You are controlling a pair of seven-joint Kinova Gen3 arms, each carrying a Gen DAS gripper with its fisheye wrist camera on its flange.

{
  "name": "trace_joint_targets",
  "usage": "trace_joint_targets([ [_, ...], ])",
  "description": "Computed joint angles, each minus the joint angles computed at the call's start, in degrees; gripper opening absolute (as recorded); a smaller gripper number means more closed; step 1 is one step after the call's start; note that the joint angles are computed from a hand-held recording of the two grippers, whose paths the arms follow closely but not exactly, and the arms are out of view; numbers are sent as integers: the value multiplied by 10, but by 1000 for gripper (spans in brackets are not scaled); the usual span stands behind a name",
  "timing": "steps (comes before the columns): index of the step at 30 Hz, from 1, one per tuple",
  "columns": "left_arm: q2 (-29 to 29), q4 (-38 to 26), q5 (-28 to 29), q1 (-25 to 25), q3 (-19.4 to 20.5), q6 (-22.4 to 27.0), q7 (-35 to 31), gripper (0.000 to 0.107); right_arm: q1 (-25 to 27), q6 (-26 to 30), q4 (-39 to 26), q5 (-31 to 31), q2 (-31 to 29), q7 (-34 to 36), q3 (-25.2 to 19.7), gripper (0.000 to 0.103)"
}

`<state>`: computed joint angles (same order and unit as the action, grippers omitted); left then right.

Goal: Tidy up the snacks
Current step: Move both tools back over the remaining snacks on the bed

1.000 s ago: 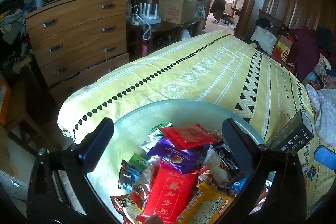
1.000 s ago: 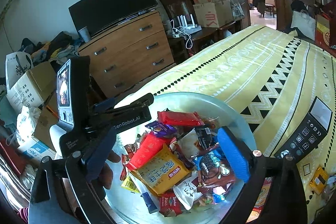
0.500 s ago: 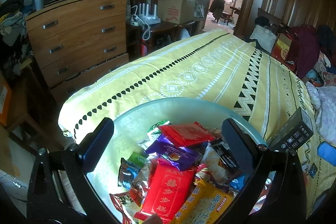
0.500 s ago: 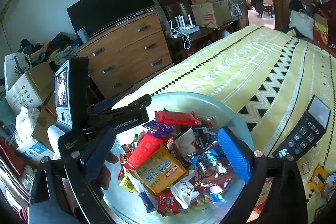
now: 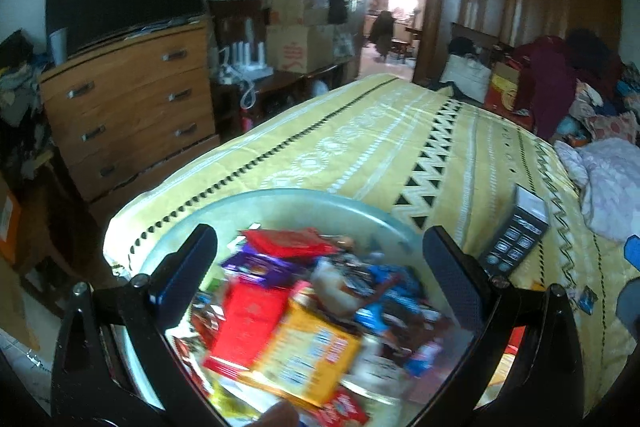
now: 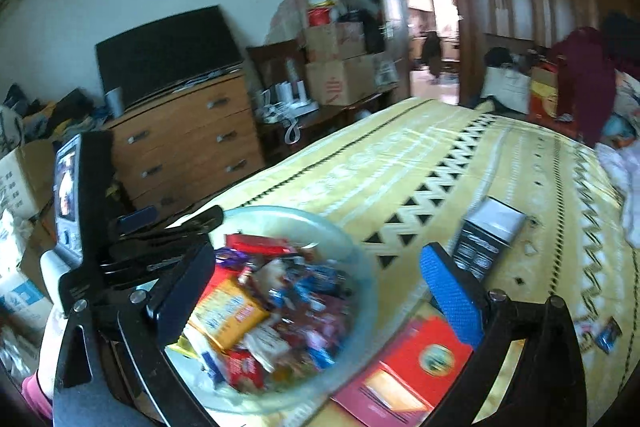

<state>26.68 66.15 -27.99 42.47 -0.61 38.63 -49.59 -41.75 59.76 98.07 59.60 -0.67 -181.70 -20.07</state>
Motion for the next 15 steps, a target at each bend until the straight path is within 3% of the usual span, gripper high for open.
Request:
trace_joint_targets([
  [6, 9, -23, -4, 42, 20, 20, -24, 103, 0, 87, 54, -21, -59, -40, -40, 103],
  [15, 29, -58, 7, 104, 43, 36, -74, 103, 46, 195, 124, -88, -158, -86, -125, 103],
])
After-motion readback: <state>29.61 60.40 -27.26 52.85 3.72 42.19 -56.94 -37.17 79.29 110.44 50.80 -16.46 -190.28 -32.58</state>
